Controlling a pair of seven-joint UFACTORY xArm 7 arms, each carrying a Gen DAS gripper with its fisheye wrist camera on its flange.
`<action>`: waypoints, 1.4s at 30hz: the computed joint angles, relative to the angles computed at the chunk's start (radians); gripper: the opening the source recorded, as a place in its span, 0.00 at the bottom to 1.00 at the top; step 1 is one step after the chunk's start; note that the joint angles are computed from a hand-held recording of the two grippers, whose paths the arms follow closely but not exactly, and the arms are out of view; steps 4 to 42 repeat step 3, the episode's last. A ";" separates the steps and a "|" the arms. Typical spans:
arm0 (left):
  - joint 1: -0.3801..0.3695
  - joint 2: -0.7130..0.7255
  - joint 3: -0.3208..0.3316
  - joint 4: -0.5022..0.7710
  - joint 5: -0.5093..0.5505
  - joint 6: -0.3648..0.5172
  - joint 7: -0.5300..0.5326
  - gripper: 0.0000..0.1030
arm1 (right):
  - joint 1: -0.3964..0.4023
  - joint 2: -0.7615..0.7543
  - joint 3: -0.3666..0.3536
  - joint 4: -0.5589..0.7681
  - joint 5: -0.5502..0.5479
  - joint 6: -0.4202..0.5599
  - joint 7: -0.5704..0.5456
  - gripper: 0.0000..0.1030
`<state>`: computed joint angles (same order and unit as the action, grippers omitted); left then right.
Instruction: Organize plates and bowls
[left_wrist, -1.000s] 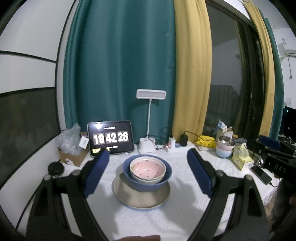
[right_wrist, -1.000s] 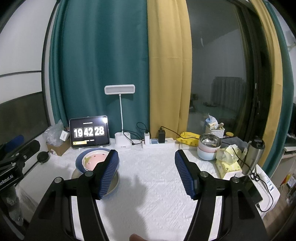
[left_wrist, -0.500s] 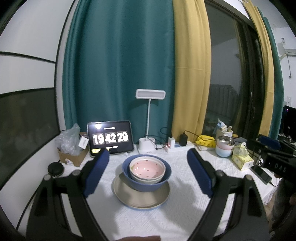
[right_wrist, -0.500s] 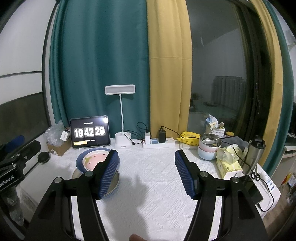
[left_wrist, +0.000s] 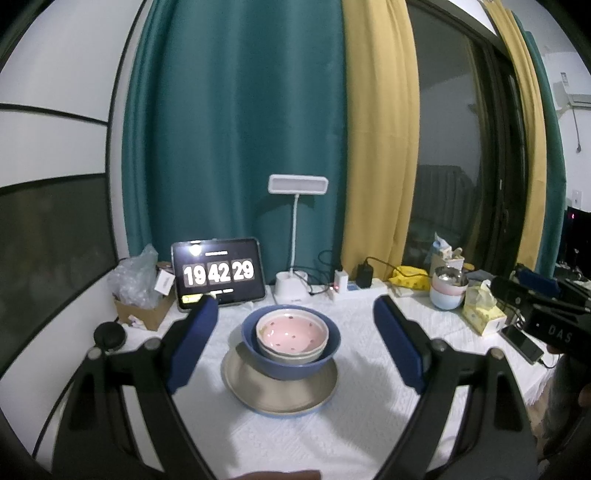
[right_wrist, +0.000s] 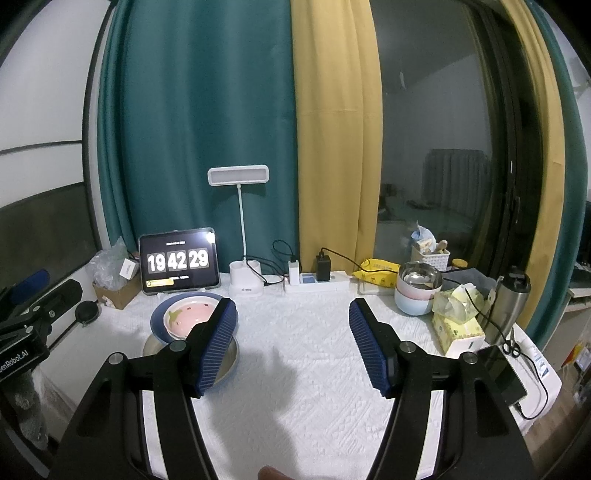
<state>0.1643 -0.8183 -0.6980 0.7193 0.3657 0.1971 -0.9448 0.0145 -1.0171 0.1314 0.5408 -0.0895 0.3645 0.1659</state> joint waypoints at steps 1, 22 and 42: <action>0.000 0.001 -0.001 -0.002 0.001 -0.005 -0.001 0.85 | 0.001 -0.003 -0.001 -0.003 0.001 0.001 0.000 0.65; 0.003 0.006 -0.001 -0.003 0.001 -0.012 -0.002 0.85 | 0.004 -0.006 0.001 -0.007 0.002 0.006 0.003 0.65; 0.003 0.006 -0.001 -0.003 0.001 -0.012 -0.002 0.85 | 0.004 -0.006 0.001 -0.007 0.002 0.006 0.003 0.65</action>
